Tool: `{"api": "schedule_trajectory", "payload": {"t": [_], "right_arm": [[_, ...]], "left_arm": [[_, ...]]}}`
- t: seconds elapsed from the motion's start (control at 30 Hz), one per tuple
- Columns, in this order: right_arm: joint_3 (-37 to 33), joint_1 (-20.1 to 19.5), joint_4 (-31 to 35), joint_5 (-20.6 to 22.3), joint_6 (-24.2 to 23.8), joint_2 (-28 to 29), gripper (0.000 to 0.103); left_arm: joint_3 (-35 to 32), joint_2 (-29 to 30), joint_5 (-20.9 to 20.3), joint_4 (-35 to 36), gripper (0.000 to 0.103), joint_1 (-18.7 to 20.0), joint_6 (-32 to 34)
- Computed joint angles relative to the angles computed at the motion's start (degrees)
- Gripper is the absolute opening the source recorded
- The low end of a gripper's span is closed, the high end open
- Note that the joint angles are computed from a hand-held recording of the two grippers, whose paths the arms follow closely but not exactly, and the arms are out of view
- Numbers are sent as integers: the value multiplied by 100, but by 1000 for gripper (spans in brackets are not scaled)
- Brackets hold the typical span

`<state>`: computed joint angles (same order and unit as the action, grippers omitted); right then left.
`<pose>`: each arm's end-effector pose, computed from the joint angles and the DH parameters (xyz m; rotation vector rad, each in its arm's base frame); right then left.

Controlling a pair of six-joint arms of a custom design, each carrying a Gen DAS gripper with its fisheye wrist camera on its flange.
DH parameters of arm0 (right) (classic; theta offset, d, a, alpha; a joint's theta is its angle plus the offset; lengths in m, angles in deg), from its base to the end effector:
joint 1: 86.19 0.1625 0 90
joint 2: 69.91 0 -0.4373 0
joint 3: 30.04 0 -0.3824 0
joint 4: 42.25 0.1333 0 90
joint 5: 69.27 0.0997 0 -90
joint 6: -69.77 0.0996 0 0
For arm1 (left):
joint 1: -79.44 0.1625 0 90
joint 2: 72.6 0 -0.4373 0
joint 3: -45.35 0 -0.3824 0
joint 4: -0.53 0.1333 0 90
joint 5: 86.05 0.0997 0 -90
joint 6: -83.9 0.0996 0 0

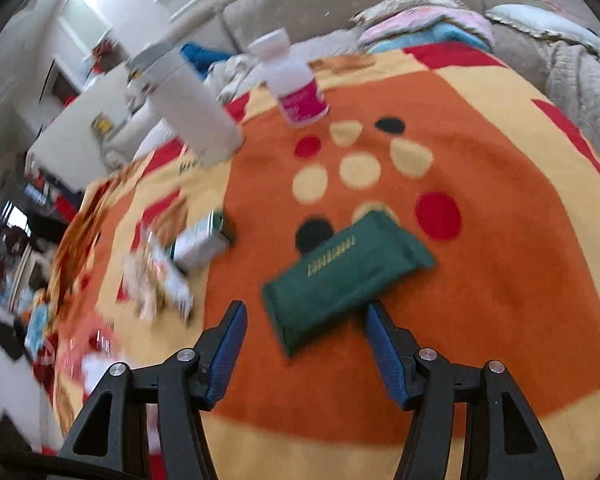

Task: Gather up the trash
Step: 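Grasp the white tissue bundle with the left tool while the right tool grasps the green pouch, then carry the white tissue bundle and green pouch with both tools to the black bin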

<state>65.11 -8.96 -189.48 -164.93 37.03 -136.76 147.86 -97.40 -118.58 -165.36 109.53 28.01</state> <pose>-0.0219 -0.6552 0.3448 0.4492 -2.7571 0.6111 -0.3897 -0.4769 -0.0844 0.1036 2.3639 -1.0790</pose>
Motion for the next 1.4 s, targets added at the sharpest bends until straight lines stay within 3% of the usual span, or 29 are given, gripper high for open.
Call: {"api": "schedule_trajectory", "payload": {"t": [0.13, 0.3, 0.4, 0.43, 0.5, 0.67, 0.83, 1.13, 1.4], "right_arm": [[-202, 193, -394, -330, 90, 336, 73], [-274, 492, -1104, -1169, -633, 714, 73], [-94, 593, -1734, -1625, -1227, 809, 56], [-27, 569, -1805, -1582, -1379, 759, 49], [16, 478, -1596, -1404, -1338, 603, 46], [470, 145, -901, -582, -1325, -184, 44], [1006, -137, -263, -86, -1582, -1092, 44], [1669, -398, 502, 421, -2243, -2325, 44], [1848, -505, 546, 569, -2538, -2610, 44]], "left_arm": [[79, -12, -104, -290, 22, 35, 72], [103, -21, -170, -364, 22, 44, 78], [98, -16, -177, -378, 22, 45, 81], [95, -16, -180, -384, 22, 52, 82], [89, -13, -177, -369, 22, 54, 79], [67, -11, -154, -250, 22, 45, 15], [-32, -20, -56, 227, 22, 21, -180], [-105, -351, -152, 1380, 22, -337, -1011], [-506, -356, -31, 2403, 22, -645, -1307]]}}
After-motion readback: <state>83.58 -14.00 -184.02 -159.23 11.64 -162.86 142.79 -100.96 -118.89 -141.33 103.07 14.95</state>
